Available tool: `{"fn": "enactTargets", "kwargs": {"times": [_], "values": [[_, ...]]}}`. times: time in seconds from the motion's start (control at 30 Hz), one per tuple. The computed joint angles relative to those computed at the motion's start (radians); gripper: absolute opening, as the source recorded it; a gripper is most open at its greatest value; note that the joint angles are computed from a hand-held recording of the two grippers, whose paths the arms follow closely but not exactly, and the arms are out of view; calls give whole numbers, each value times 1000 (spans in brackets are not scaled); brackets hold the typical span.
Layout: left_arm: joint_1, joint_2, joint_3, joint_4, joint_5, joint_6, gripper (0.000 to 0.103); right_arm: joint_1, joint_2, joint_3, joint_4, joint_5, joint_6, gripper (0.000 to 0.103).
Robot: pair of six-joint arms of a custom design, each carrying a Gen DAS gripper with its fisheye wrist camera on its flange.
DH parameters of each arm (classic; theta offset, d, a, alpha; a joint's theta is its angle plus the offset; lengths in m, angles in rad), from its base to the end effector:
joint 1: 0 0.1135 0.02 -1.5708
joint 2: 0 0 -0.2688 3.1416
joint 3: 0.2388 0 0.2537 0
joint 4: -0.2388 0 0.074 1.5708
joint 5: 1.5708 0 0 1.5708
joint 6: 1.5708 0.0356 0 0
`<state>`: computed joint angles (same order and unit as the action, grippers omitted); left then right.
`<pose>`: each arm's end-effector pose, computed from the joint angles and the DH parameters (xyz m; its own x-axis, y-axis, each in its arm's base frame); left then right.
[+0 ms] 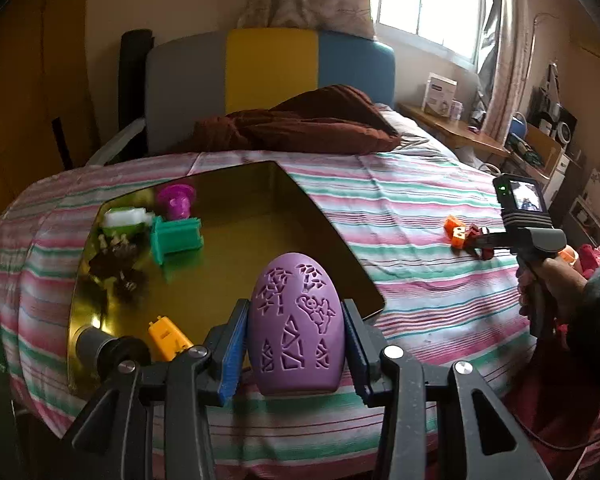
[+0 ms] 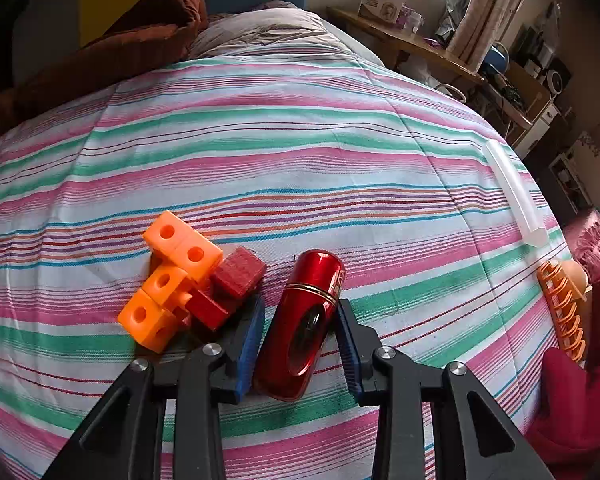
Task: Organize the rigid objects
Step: 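Carry the purple oval toy in the left gripper over the gold tray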
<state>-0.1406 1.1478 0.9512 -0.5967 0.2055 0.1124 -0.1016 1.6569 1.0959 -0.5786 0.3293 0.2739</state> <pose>0.2361 -0.0408 0.2917 -0.6699 0.2057 -0.7134 0.3563 0.9320 -0.0658 0.3259 -0.0448 0.2031 -0.8078 0.3396 -0.4818 0.4663 0.8682 -0.1698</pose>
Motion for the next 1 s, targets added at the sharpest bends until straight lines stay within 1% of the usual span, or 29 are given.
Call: {"fn": "enactTargets", "kwargs": {"times": [0.13, 0.2, 0.27, 0.47, 0.6, 0.67, 0.83, 1.0], "values": [[65, 0, -3, -14, 43, 17, 44, 3, 1, 1, -1, 4, 1, 36], [126, 6, 4, -35, 89, 30, 44, 7, 3, 4, -3, 11, -3, 36], [175, 6, 5, -43, 113, 48, 44, 12, 5, 6, -4, 20, -9, 36], [412, 11, 16, -82, 175, 118, 44, 27, 2, 6, -10, 31, -11, 36], [557, 53, 34, -103, 207, 153, 44, 37, 3, 5, -9, 46, -22, 35], [600, 80, 48, -110, 218, 158, 44, 31, 2, 4, -9, 40, -26, 35], [619, 147, 103, -142, 263, 128, 44, 28, 6, 14, -22, 30, -21, 34], [541, 207, 177, -157, 301, 60, 44, 25, 10, 21, -29, 22, -18, 33]]}}
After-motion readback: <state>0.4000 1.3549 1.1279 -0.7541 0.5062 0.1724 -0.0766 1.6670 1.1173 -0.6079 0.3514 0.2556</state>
